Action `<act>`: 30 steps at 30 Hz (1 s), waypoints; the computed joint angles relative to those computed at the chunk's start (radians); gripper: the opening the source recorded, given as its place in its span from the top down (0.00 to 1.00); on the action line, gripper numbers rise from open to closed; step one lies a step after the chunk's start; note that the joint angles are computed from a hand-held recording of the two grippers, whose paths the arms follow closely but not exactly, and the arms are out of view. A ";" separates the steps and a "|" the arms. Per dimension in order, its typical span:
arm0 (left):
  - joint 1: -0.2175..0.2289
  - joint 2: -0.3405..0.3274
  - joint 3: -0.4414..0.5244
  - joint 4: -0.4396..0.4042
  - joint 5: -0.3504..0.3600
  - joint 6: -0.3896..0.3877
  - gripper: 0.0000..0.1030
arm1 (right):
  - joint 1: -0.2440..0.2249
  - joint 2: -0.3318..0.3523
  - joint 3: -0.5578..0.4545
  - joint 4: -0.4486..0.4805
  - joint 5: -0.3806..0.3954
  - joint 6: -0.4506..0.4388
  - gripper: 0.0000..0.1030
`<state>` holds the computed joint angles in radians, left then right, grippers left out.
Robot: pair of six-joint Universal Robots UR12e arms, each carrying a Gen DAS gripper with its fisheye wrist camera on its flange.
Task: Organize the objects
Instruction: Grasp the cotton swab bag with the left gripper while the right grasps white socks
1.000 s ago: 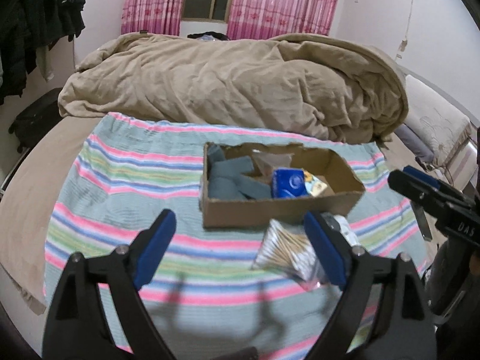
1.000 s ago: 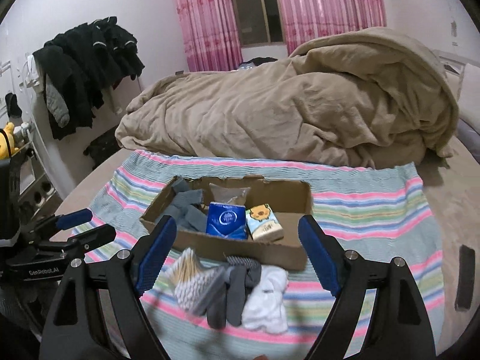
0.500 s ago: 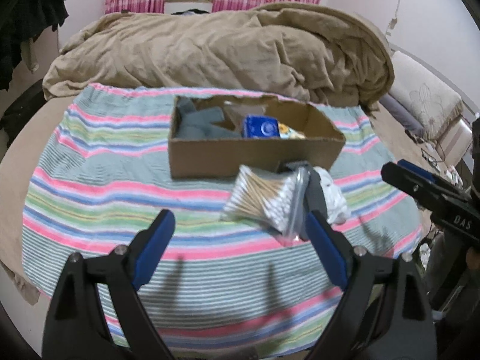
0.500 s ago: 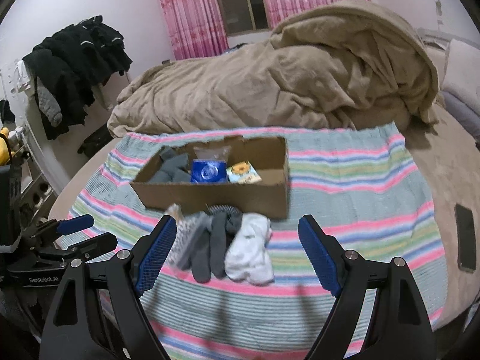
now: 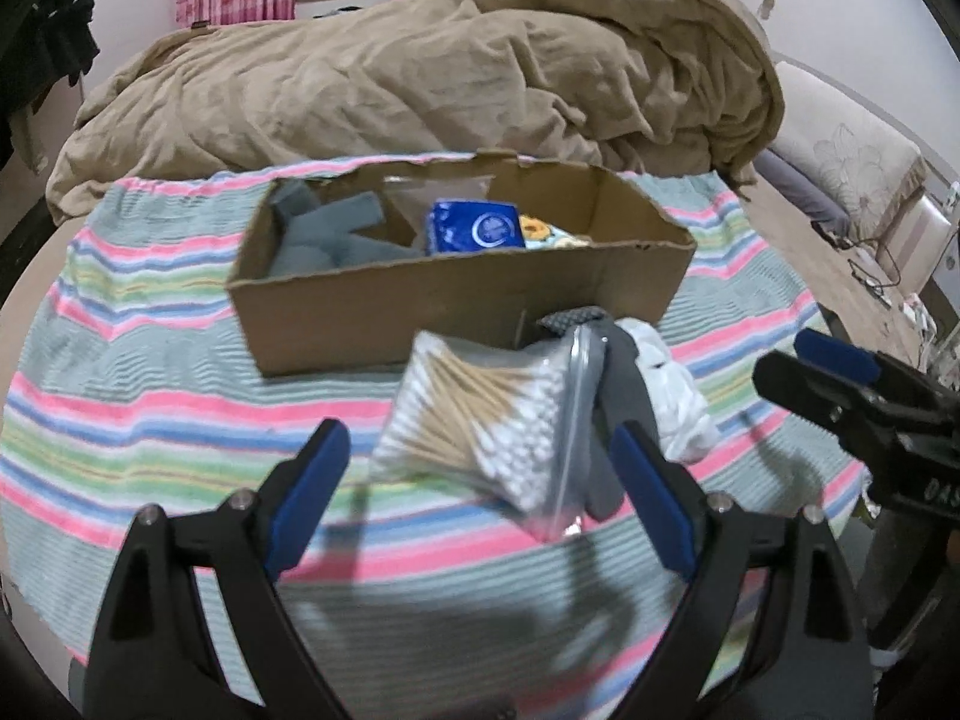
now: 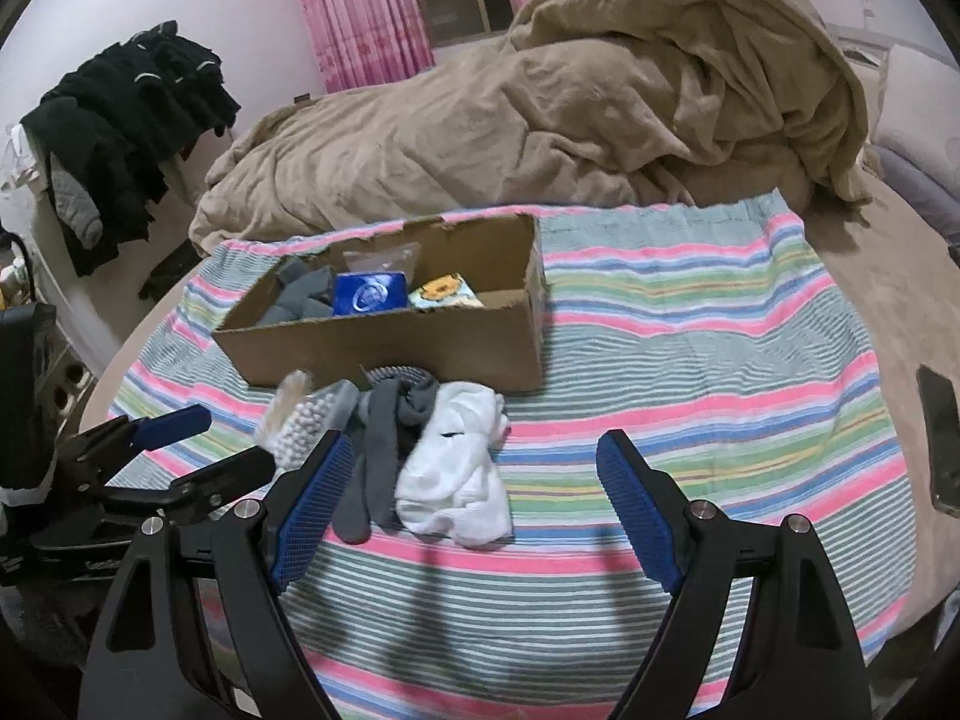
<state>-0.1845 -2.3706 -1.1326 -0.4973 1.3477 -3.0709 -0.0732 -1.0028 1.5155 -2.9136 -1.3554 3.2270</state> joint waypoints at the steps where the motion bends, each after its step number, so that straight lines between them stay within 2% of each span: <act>1: -0.002 -0.008 0.010 -0.006 0.004 0.003 0.13 | -0.001 0.005 -0.004 0.006 -0.002 0.001 0.17; 7: -0.004 -0.039 0.047 -0.053 0.039 0.010 0.13 | 0.000 0.034 -0.033 0.042 0.005 -0.003 0.17; 12: 0.008 -0.031 0.024 -0.041 0.075 0.013 0.13 | 0.003 0.060 -0.062 0.069 0.018 -0.009 0.17; 17: 0.018 -0.034 0.024 -0.046 0.064 0.029 0.13 | 0.009 0.082 -0.093 0.129 0.022 -0.018 0.17; 19: 0.016 -0.045 0.042 -0.052 0.062 0.039 0.12 | 0.012 0.089 -0.103 0.152 0.028 -0.030 0.21; 21: 0.009 -0.063 0.072 -0.070 0.077 0.055 0.12 | 0.014 0.095 -0.110 0.168 0.031 -0.036 0.38; 23: 0.007 -0.075 0.092 -0.085 0.082 0.067 0.12 | 0.015 0.099 -0.115 0.184 0.043 -0.041 0.45; 24: 0.009 -0.079 0.096 -0.083 0.072 0.068 0.13 | 0.015 0.098 -0.114 0.182 0.051 -0.044 0.52; 27: 0.011 -0.079 0.092 -0.074 0.064 0.075 0.28 | 0.015 0.094 -0.107 0.175 0.054 -0.052 0.58; 30: 0.017 -0.070 0.073 -0.054 0.042 0.086 0.30 | 0.010 0.084 -0.094 0.168 0.059 -0.049 0.61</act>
<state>-0.1677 -2.4406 -1.0598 -0.5509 1.3897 -2.9853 -0.0633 -0.9190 1.4212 -2.7459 -1.2966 3.1784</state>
